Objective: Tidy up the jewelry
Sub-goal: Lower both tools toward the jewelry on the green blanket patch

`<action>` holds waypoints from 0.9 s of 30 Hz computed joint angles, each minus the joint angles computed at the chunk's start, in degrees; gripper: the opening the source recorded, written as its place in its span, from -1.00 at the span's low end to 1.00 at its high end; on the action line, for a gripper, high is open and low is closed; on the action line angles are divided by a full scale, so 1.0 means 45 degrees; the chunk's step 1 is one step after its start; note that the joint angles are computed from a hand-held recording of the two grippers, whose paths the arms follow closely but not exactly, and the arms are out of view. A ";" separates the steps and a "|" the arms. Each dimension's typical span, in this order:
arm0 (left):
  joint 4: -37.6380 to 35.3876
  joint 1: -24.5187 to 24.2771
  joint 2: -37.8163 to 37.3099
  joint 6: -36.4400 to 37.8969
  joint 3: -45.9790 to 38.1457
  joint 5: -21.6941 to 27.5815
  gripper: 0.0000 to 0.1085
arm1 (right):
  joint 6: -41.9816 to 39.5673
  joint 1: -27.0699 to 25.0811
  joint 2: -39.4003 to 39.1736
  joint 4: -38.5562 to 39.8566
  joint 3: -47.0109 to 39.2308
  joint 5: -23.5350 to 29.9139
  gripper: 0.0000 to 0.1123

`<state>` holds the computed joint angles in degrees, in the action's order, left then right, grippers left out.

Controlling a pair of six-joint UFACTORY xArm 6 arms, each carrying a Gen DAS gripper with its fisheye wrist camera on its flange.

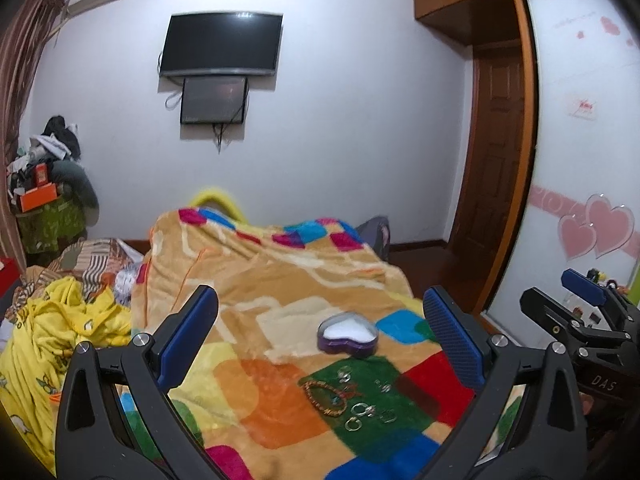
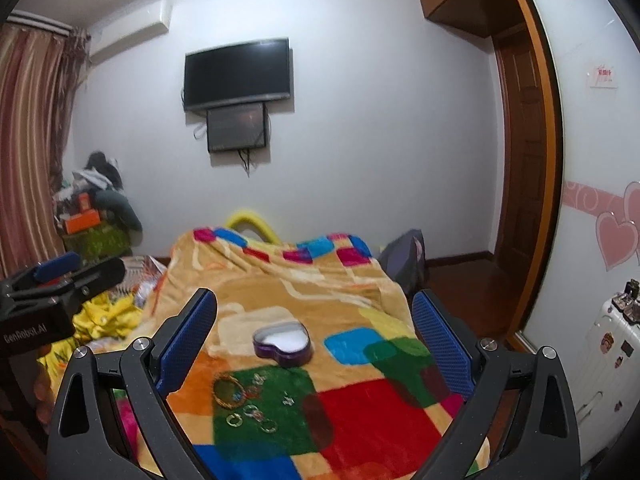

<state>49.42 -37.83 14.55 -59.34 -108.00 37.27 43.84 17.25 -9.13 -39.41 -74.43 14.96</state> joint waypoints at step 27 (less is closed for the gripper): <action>-1.0474 0.0833 0.2962 0.8285 -0.1107 0.2125 -0.04 | -1.1515 0.0445 0.2404 1.1666 -0.0730 0.4062 -0.24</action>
